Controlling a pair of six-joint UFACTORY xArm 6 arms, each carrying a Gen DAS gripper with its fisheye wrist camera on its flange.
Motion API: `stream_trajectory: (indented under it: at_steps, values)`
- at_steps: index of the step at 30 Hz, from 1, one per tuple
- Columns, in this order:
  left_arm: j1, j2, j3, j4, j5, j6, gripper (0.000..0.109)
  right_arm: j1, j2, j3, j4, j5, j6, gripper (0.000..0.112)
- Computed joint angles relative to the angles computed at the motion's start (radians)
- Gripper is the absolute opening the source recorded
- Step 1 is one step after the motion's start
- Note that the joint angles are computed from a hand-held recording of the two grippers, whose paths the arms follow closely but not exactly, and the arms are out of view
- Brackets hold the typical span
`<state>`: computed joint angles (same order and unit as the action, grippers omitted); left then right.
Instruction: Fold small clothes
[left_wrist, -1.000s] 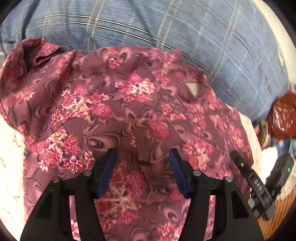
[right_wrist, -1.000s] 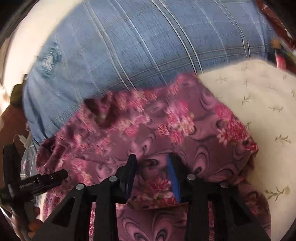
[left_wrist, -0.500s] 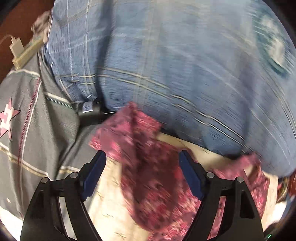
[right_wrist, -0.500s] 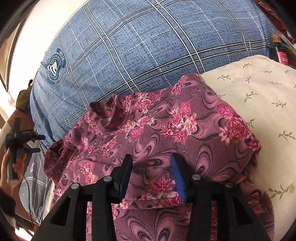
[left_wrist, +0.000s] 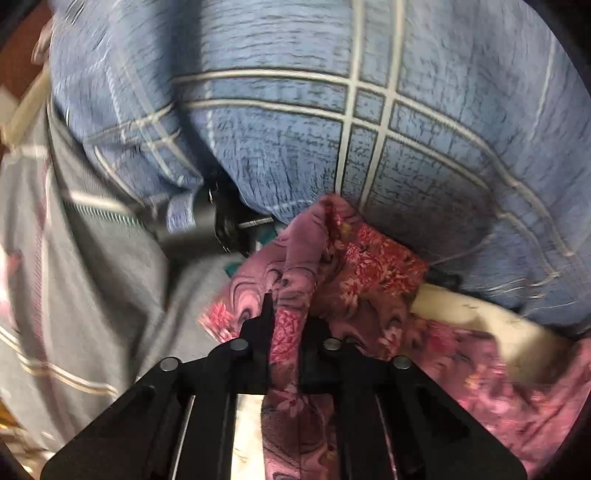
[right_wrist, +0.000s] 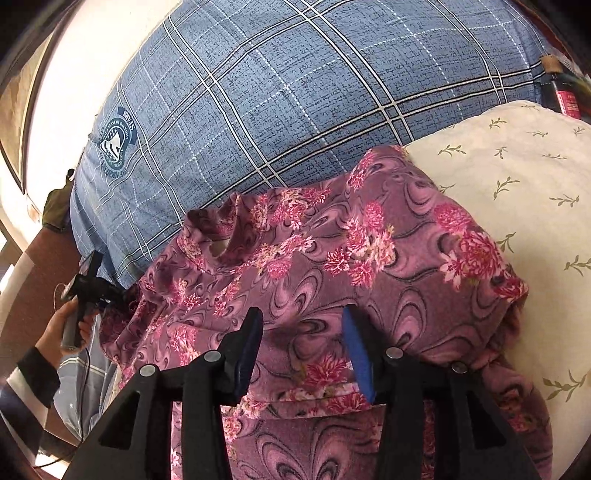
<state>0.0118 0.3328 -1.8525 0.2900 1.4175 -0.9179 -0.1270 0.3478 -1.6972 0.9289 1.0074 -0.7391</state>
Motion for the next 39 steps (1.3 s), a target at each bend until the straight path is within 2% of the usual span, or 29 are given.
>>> stream_trajectory:
  at_steps: [3, 6, 9, 14, 17, 21, 24, 27, 28, 31, 32, 33, 34, 36, 39]
  values:
    - [-0.020, -0.166, 0.179, 0.024, -0.146, -0.065, 0.006, -0.001, 0.000, 0.001, 0.005, 0.000, -0.001, 0.047]
    - [-0.041, -0.286, 0.276, 0.004, -0.239, -0.093, 0.005, -0.002, 0.000, 0.000, 0.007, 0.001, -0.002, 0.047]
    - [-0.091, -0.365, 0.311, -0.005, -0.293, -0.101, 0.005, -0.002, 0.000, 0.000, 0.005, 0.001, -0.002, 0.047]
    - [-0.187, -0.378, 0.281, -0.050, -0.398, -0.090, 0.005, -0.001, 0.001, -0.001, 0.005, 0.001, -0.002, 0.047]
    - [-0.269, -0.320, 0.229, -0.096, -0.475, -0.079, 0.005, -0.002, 0.001, -0.001, 0.007, 0.002, -0.003, 0.047]
    - [-0.337, -0.259, 0.279, -0.224, -0.630, -0.036, 0.006, -0.002, -0.001, 0.002, 0.009, 0.002, -0.003, 0.047]
    - [-0.367, -0.224, 0.378, -0.370, -0.753, -0.016, 0.006, -0.003, 0.001, -0.001, 0.009, 0.006, 0.001, 0.047]
    - [-0.390, -0.233, 0.468, -0.488, -0.841, -0.009, 0.006, -0.009, 0.014, -0.022, 0.008, 0.029, 0.021, 0.047]
    - [-0.397, -0.242, 0.486, -0.483, -0.859, -0.008, 0.007, -0.010, 0.024, -0.044, -0.011, 0.046, 0.049, 0.047]
    - [-0.404, -0.311, 0.528, -0.339, -0.859, -0.086, 0.016, -0.010, 0.044, -0.110, -0.069, 0.117, 0.143, 0.051]
    - [-0.403, -0.339, 0.555, -0.295, -0.869, -0.119, 0.030, -0.020, 0.055, -0.134, -0.036, 0.175, 0.159, 0.052]
    - [-0.398, -0.371, 0.584, -0.234, -0.871, -0.176, 0.052, -0.030, 0.067, -0.156, 0.005, 0.236, 0.175, 0.053]
    - [-0.392, -0.405, 0.628, -0.172, -0.892, -0.243, 0.058, -0.040, 0.077, -0.170, 0.049, 0.299, 0.199, 0.056]
    - [-0.383, -0.465, 0.704, -0.084, -0.934, -0.361, 0.062, -0.043, 0.087, -0.177, 0.092, 0.372, 0.246, 0.063]
    - [-0.360, -0.507, 0.806, -0.122, -1.051, -0.415, 0.062, -0.035, 0.115, -0.191, 0.164, 0.486, 0.325, 0.064]
